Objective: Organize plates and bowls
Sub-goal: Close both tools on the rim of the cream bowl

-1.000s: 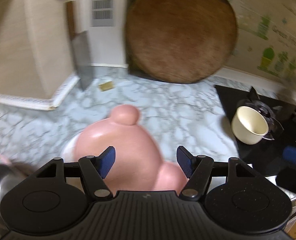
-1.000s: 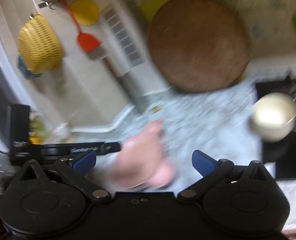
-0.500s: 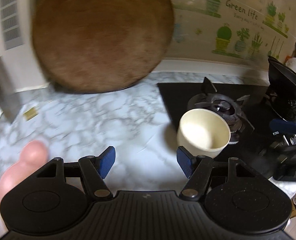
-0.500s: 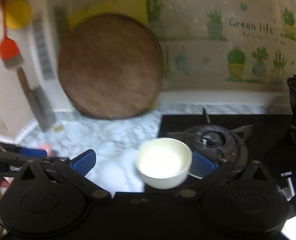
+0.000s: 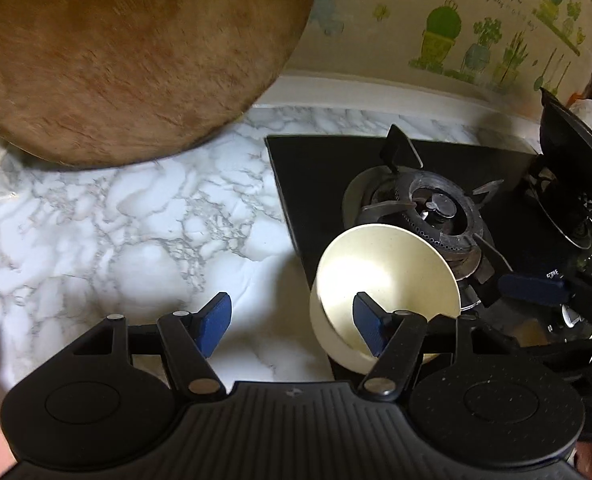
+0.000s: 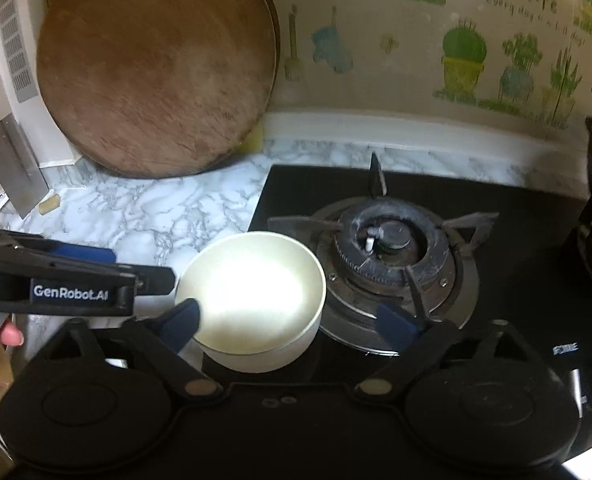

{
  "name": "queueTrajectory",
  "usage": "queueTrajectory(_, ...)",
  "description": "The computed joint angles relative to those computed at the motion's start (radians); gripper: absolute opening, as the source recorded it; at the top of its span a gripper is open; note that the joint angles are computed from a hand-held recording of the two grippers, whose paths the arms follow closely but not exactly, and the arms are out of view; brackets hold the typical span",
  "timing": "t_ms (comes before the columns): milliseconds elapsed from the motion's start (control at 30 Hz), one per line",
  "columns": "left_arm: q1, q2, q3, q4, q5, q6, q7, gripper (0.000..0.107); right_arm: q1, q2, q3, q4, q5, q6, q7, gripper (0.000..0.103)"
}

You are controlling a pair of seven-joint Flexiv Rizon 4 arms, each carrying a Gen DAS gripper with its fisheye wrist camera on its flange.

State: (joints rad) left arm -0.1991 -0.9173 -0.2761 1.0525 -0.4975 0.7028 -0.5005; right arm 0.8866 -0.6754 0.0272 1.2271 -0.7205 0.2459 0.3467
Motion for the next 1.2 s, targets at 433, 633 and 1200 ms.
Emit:
queueTrajectory(433, -0.065, -0.110, 0.052, -0.196, 0.077, -0.137, -0.152, 0.033, -0.049, -0.017, 0.012, 0.008, 0.082, 0.082, 0.010, 0.054)
queueTrajectory(633, -0.064, -0.104, 0.045, -0.173, 0.080, -0.122, -0.151, 0.017, -0.053, -0.025, 0.011, -0.005, 0.113, 0.077, 0.019, 0.038)
queueTrajectory(1200, -0.041, -0.012, 0.038, -0.011, 0.091, 0.007, -0.129, 0.006, -0.042, -0.026, 0.009, -0.026, 0.123, 0.038, 0.080, 0.015)
